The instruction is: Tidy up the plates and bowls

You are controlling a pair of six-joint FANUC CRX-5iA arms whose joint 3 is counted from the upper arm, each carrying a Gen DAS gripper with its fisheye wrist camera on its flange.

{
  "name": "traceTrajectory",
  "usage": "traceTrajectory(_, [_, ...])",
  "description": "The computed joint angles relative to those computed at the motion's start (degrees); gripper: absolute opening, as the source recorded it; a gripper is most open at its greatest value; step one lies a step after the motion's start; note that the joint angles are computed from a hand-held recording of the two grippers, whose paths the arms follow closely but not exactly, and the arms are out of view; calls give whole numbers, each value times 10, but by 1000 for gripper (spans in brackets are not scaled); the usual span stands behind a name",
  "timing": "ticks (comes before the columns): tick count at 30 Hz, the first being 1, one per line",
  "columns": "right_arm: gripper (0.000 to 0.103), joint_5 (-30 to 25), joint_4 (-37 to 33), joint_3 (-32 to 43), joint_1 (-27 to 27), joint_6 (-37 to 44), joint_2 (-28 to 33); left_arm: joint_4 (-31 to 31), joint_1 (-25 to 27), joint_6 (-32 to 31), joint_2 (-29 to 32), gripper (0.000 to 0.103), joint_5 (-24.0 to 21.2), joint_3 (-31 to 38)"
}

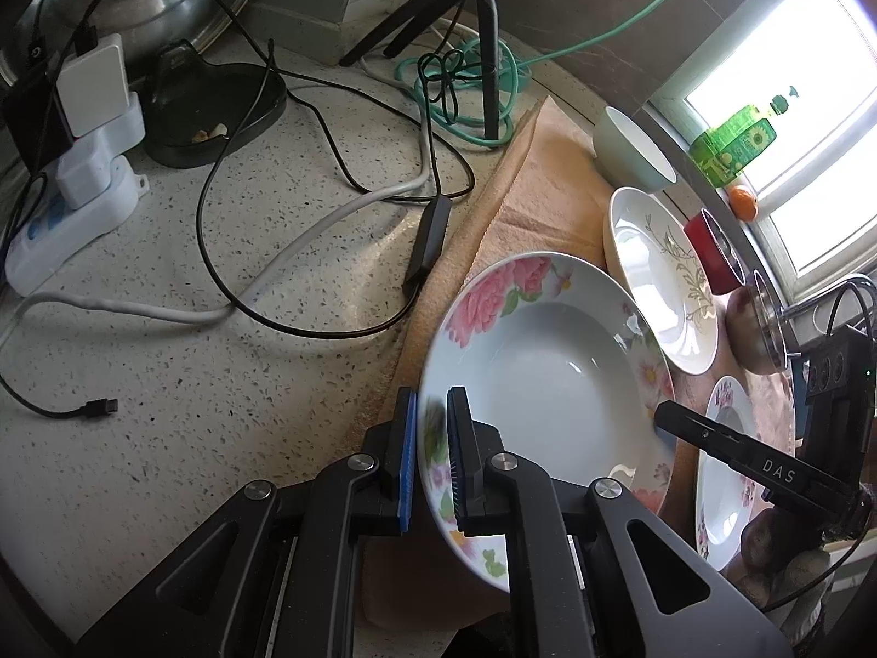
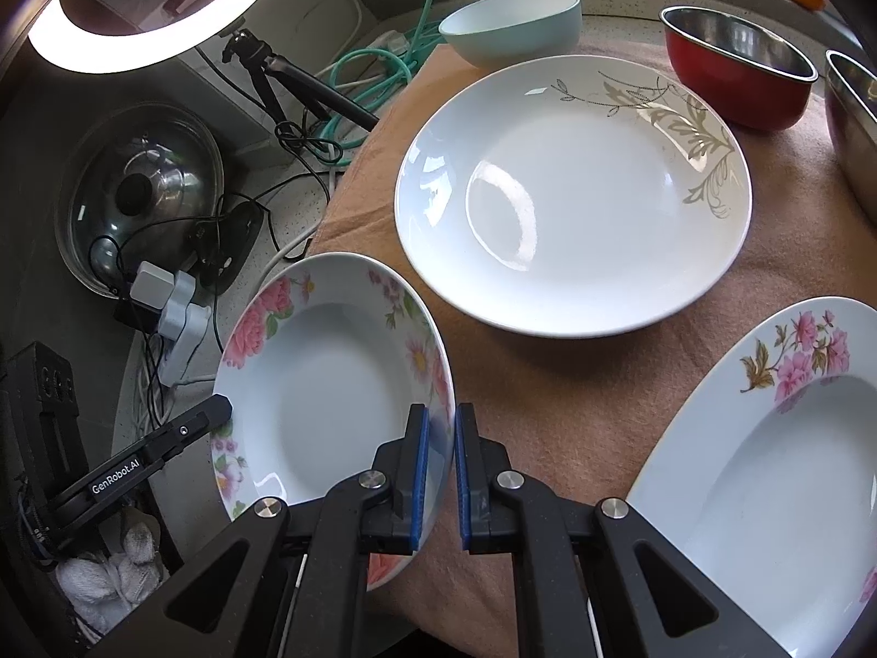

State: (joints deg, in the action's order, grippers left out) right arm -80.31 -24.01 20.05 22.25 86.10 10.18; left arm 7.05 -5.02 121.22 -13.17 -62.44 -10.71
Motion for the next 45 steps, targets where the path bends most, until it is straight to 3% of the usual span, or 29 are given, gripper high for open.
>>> traceTrajectory(17, [9,-4,-17,2,-36,-1,-24,-4,-32,9,20,9,9,41])
traceTrajectory(45, [9,-28,-4,-25,-180,9,-66,17,-155,-13,153,9,34,165])
